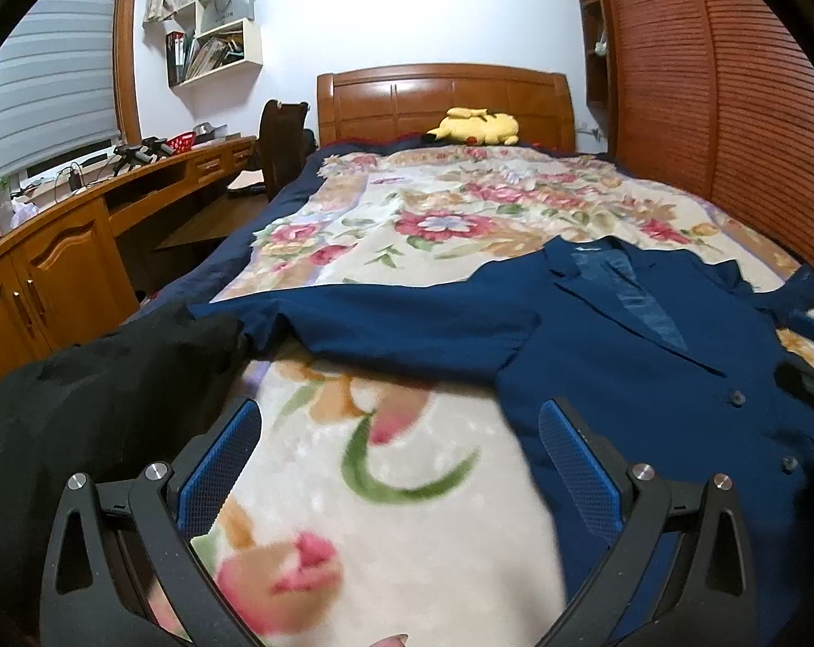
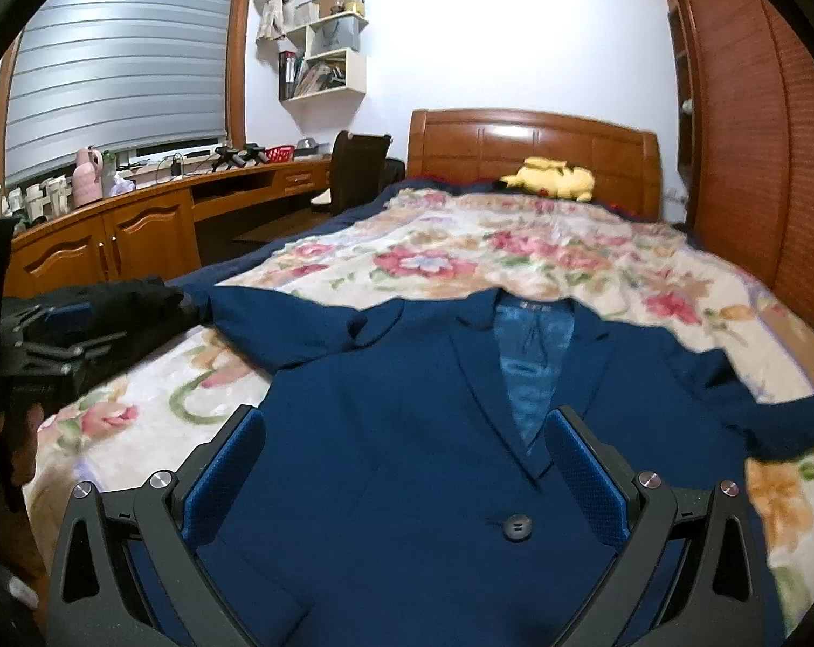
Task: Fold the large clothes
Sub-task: 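Move the left gripper to the jacket sleeve cuff and close on it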
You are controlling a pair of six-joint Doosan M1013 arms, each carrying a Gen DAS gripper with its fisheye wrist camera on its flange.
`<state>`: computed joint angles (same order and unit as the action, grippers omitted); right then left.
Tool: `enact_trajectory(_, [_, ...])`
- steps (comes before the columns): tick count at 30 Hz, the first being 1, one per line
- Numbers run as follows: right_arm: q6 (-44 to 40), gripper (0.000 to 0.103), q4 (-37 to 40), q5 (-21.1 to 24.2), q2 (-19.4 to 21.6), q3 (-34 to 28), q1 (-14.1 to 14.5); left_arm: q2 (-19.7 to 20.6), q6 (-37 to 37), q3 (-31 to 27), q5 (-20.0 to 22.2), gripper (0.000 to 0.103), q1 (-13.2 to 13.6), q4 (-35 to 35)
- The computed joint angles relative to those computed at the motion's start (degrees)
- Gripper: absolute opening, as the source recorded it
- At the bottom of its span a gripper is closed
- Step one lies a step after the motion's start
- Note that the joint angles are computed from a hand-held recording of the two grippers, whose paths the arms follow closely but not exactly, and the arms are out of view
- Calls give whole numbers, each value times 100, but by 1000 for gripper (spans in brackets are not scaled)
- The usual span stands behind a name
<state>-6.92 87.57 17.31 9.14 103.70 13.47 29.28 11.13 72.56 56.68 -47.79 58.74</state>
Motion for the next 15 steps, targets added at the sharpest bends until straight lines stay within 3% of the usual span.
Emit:
enact_trajectory(5, [1287, 103, -1434, 125, 158, -190, -56, 116, 366, -220, -173, 103, 245, -451])
enact_trajectory(10, [2026, 103, -2097, 415, 217, -424, -125, 266, 689, -479, -219, 103, 472, -855])
enact_trajectory(15, [2186, 103, -2176, 400, 311, -563, -50, 427, 721, -666, 26, 103, 544, -606])
